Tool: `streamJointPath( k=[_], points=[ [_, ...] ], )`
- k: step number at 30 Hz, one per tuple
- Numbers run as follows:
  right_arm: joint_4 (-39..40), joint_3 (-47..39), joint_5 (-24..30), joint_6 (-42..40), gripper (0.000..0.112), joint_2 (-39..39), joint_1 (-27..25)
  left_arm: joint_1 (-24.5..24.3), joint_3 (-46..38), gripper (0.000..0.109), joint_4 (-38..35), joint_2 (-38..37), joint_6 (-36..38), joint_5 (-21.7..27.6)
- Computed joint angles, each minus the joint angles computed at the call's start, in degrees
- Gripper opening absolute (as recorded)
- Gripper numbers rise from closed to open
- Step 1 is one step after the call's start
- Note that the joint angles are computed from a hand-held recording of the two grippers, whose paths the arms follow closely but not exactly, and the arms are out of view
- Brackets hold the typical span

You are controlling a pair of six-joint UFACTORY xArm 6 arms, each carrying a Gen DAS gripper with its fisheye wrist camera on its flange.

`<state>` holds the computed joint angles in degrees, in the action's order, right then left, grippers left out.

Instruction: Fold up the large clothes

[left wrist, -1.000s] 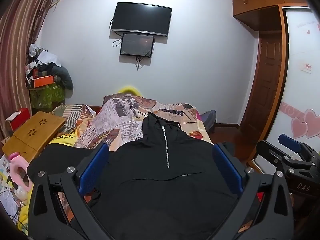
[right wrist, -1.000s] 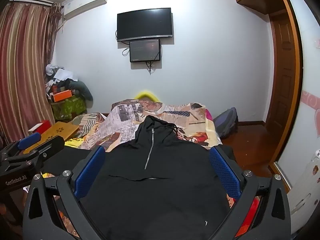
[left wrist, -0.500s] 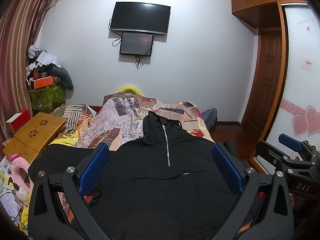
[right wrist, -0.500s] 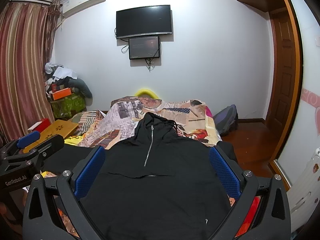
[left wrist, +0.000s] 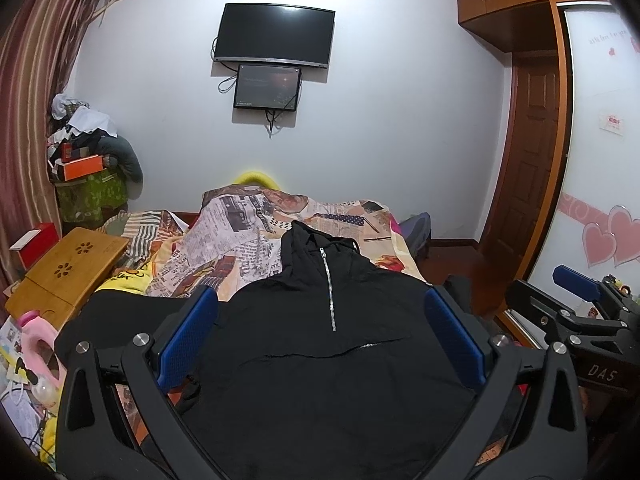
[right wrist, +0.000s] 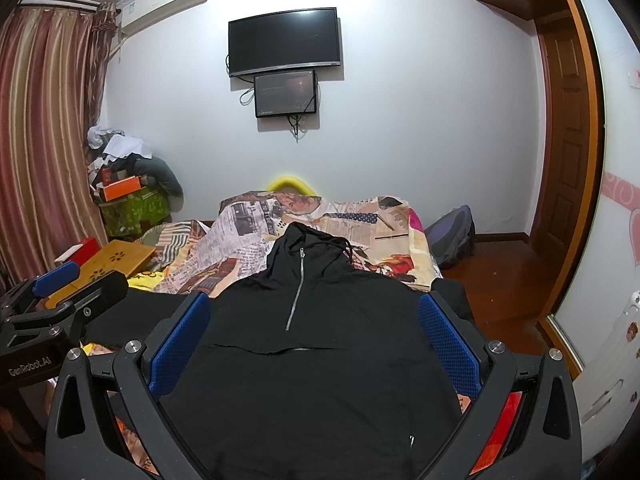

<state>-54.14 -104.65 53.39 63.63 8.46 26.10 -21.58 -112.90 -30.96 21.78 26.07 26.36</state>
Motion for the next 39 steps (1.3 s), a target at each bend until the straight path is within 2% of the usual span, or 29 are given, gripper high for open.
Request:
streamJointPath(
  k=[24,39],
  points=[
    [0.31,1.38,-0.31,-0.21,0.103,-0.89,-0.42,0.11,-0.32,0.103,-0.15,0.17,0.11,0.54],
    [1.33,-1.59,0.95,-2.26,0.103,1.01,-0.31,0.91,-2.9,0.103,-0.57,2.13,-0.62,1.22]
  ],
)
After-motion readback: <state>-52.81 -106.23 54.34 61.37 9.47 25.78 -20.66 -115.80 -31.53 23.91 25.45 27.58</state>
